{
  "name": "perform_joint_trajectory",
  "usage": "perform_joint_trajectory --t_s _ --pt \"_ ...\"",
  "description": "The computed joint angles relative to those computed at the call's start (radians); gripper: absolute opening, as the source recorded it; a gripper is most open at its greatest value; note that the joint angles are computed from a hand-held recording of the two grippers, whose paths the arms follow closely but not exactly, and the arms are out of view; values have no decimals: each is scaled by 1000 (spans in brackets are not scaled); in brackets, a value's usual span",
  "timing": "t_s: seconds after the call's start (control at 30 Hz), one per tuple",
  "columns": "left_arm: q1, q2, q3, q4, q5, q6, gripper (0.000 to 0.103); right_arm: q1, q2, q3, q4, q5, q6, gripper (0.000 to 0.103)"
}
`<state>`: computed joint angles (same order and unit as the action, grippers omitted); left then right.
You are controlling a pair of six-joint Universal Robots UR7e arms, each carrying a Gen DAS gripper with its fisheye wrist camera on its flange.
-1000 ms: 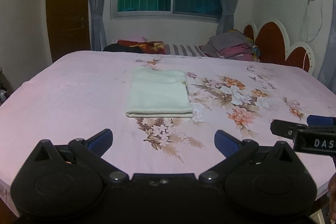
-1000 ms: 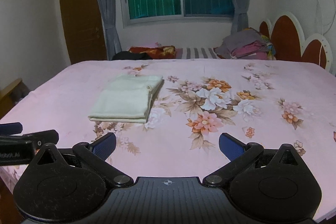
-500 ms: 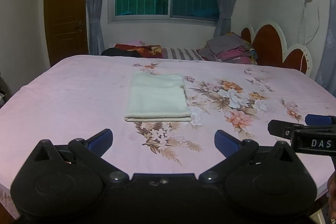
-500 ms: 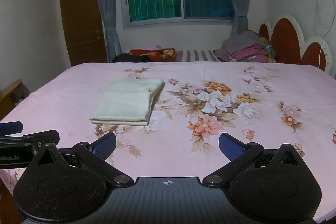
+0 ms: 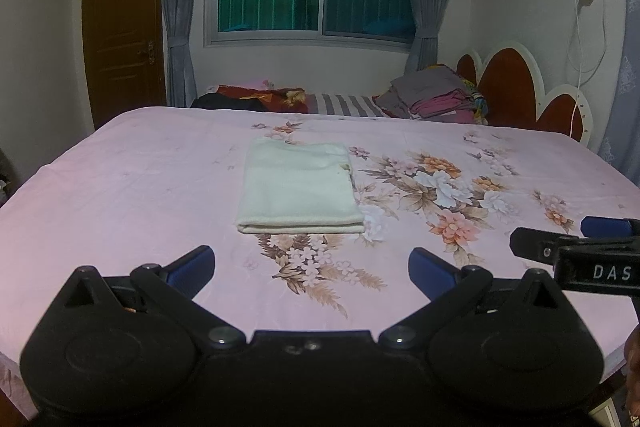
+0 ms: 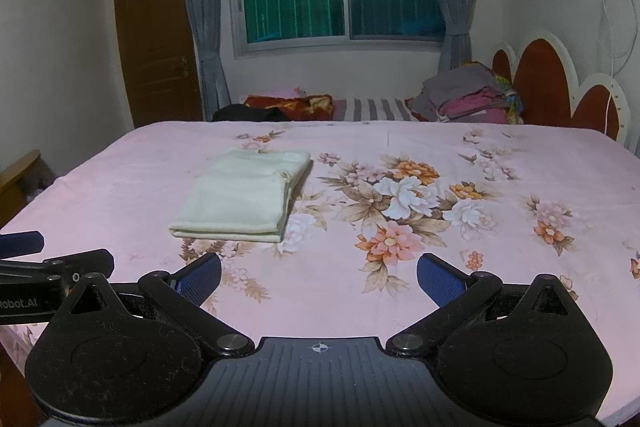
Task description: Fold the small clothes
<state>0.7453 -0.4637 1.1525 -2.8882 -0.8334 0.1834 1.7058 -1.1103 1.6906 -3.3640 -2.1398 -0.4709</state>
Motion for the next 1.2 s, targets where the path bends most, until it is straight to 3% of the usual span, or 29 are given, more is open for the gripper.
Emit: perform_joint_trajectory --t_s 1.2 --pt "7 4 -4 -11 -7 7 103 -4 1 0 -3 1 -15 103"
